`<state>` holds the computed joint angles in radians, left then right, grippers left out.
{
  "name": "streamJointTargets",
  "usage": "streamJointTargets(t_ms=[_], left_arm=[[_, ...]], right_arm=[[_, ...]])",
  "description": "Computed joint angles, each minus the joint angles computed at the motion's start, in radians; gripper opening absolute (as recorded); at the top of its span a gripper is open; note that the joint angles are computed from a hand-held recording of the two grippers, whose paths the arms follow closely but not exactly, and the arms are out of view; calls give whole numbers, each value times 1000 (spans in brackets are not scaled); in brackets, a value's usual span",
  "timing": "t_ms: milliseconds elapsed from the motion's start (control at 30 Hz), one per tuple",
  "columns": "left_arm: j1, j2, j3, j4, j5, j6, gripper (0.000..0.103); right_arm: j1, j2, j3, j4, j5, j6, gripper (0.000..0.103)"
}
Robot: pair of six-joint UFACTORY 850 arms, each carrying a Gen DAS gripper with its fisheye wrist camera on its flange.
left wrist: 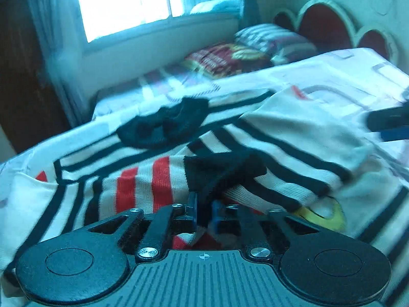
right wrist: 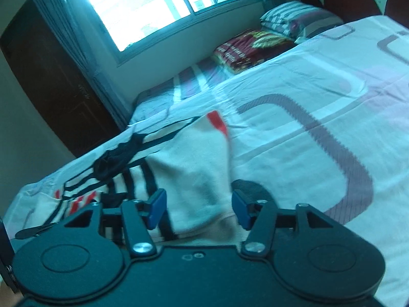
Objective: Fold small clothes
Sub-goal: 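Carry the held sleeve across the sweater front toward the right tool, then close the right tool on the cuff while the left tool releases it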
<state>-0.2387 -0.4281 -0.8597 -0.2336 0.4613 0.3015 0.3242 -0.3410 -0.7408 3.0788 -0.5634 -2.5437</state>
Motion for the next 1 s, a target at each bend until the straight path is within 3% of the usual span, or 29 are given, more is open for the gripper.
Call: streamJointTargets(t_ms=[133, 267, 400, 500, 633, 733, 833, 933, 967, 1000], left_arm=[[103, 128, 154, 88, 81, -113, 34], [211, 179, 274, -51, 212, 3, 34], [325, 121, 234, 82, 183, -102, 33], [333, 85, 193, 83, 158, -55, 33], [348, 121, 246, 143, 203, -140, 34], [343, 125, 283, 113, 246, -135, 34], [358, 90, 253, 101, 231, -146, 34], [369, 59, 212, 141, 199, -182, 34], [370, 45, 194, 153, 188, -187, 34], [369, 36, 181, 158, 183, -186, 34]], right_arm=[[1, -67, -55, -231, -52, 278, 59], [5, -168, -152, -471, -90, 603, 58], [14, -240, -219, -544, -143, 782, 58], [24, -252, -256, -552, -106, 822, 56], [30, -206, -230, -509, -54, 787, 56], [12, -185, -183, -550, -98, 874, 58], [6, -201, -180, -604, -154, 954, 58], [27, -232, -236, -619, -95, 959, 55], [37, -238, -251, -609, -68, 938, 50], [48, -242, -272, -599, -23, 906, 37]])
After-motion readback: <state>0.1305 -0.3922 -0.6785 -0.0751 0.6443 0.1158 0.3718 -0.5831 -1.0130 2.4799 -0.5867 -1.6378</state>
